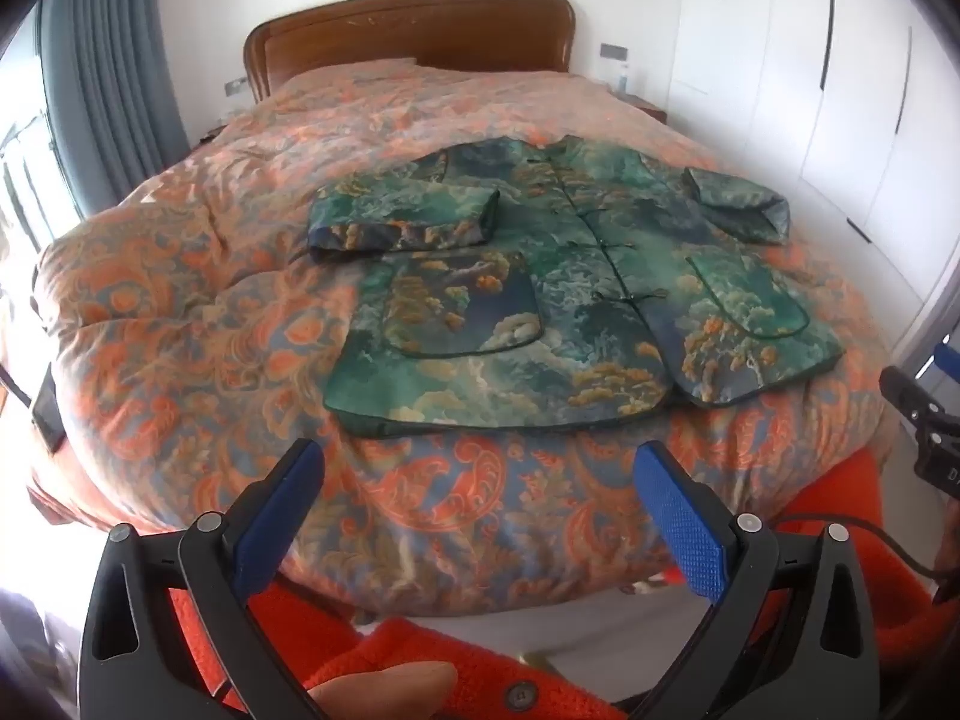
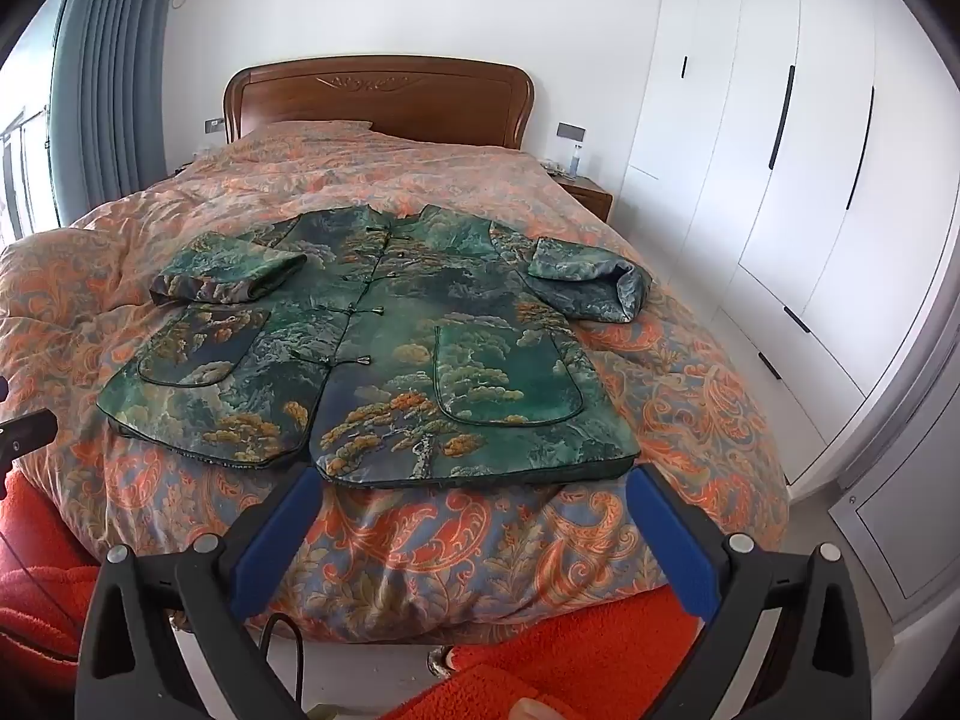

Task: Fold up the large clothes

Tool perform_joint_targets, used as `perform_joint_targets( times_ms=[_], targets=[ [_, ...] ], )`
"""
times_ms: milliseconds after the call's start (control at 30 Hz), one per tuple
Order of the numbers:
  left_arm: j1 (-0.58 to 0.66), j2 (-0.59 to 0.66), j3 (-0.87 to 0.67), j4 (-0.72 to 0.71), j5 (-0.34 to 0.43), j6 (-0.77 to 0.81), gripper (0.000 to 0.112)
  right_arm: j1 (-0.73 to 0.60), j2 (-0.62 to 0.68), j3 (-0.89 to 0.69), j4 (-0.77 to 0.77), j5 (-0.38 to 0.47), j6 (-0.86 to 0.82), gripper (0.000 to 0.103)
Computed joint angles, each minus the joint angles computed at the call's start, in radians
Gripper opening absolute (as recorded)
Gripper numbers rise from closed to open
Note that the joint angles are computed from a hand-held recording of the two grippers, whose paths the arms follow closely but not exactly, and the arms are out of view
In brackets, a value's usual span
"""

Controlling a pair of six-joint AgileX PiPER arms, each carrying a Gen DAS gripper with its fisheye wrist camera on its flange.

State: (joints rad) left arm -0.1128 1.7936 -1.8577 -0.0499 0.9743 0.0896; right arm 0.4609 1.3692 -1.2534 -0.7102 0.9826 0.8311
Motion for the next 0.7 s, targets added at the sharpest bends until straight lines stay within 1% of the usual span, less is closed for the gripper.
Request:
perform_joint_targets(
  times_ms=[267,300,700],
  targets=[
    [-0.012,0.000,-0.007,0.010,0.014,-0.019,0.103,0.005,0.007,-0.001,-0.004,0.001,0.007,0.103],
    [0.003,0.004,-0.009,-0.010,0.014,0.001,0.103,0.005,0.007,-0.001,-0.006,0.002,0.010,0.103],
    [0.001,0.005,-0.005,-0.013,0.007,0.000,0.103,0.007,-0.006,0.002,-0.008,0.005,0.005,0.103]
  ],
)
